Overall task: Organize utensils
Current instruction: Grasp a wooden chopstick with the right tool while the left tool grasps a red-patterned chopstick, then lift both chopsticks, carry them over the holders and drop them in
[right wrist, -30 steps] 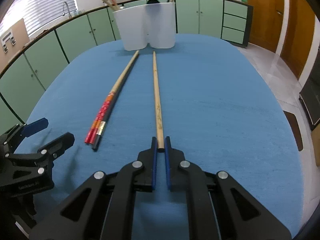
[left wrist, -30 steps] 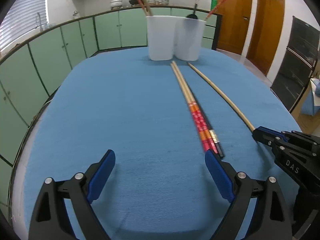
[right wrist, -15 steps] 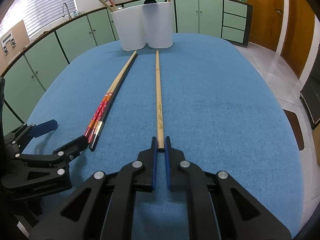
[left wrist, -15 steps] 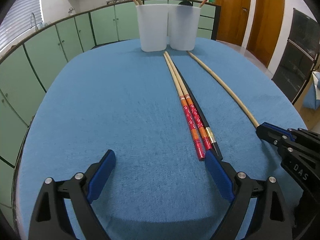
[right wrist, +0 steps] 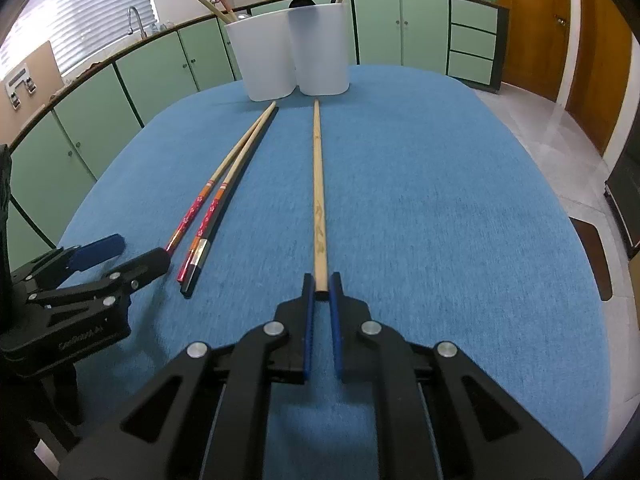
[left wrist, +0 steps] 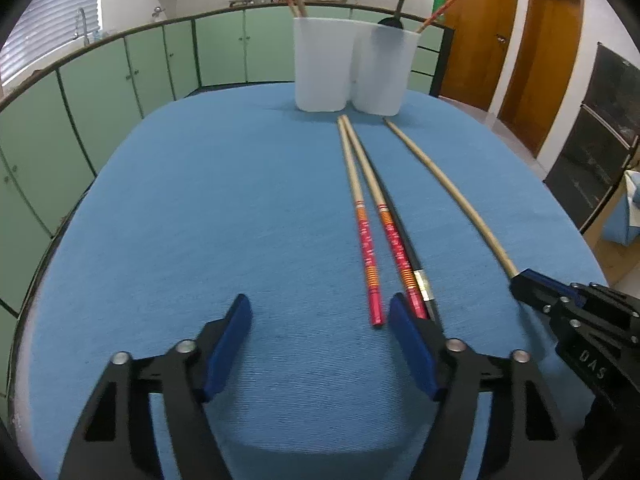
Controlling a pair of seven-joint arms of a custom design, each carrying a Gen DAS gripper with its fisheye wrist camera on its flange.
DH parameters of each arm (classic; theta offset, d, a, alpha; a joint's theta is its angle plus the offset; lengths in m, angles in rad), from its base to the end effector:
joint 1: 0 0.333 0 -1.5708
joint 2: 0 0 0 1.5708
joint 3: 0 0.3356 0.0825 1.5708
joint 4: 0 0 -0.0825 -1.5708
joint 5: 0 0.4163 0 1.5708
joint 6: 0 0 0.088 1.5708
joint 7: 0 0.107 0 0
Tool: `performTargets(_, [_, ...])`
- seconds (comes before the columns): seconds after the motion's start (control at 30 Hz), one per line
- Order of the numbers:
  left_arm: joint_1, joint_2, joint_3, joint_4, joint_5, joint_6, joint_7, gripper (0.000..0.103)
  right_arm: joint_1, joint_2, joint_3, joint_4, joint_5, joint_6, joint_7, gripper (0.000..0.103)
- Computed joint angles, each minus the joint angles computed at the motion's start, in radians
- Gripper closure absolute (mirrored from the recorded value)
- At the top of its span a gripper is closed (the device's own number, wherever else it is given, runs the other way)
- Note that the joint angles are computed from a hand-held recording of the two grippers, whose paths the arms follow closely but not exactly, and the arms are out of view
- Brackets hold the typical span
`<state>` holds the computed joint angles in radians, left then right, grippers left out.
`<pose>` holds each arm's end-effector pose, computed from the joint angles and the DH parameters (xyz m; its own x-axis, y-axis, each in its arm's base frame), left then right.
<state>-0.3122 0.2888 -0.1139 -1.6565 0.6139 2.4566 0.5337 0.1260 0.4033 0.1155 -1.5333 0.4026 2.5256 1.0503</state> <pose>0.6602 -0.2901 0.5066 0.2201 -0.9735 0.0621 -0.7488 -0.2094 -0.6288 0.7401 0.1634 0.4981 0.4924 -0.8629 -0.1140 -0.7137 -0.3252 -0.6204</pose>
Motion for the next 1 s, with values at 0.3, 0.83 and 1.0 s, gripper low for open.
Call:
performTargets(0.3, [0.001, 0.008, -0.006, 0.000, -0.025, 0.054, 0.028, 0.095, -0.013, 0.002, 0.009, 0.003, 0.038, -0.016, -0.023, 0.095])
performTargets(0.83, [-0.025, -0.019, 0.010, -0.007, 0.038, 0.045, -0.021, 0.097, -0.010, -0.029, 0.014, -0.031, 0.045, 0.031, -0.048, 0.097])
performTargets(1.0, [-0.025, -0.063, 0.009, -0.014, 0.134, 0.045, -0.072, 0.097, -0.021, -0.057, 0.029, -0.031, 0.101, 0.064, -0.103, 0.097])
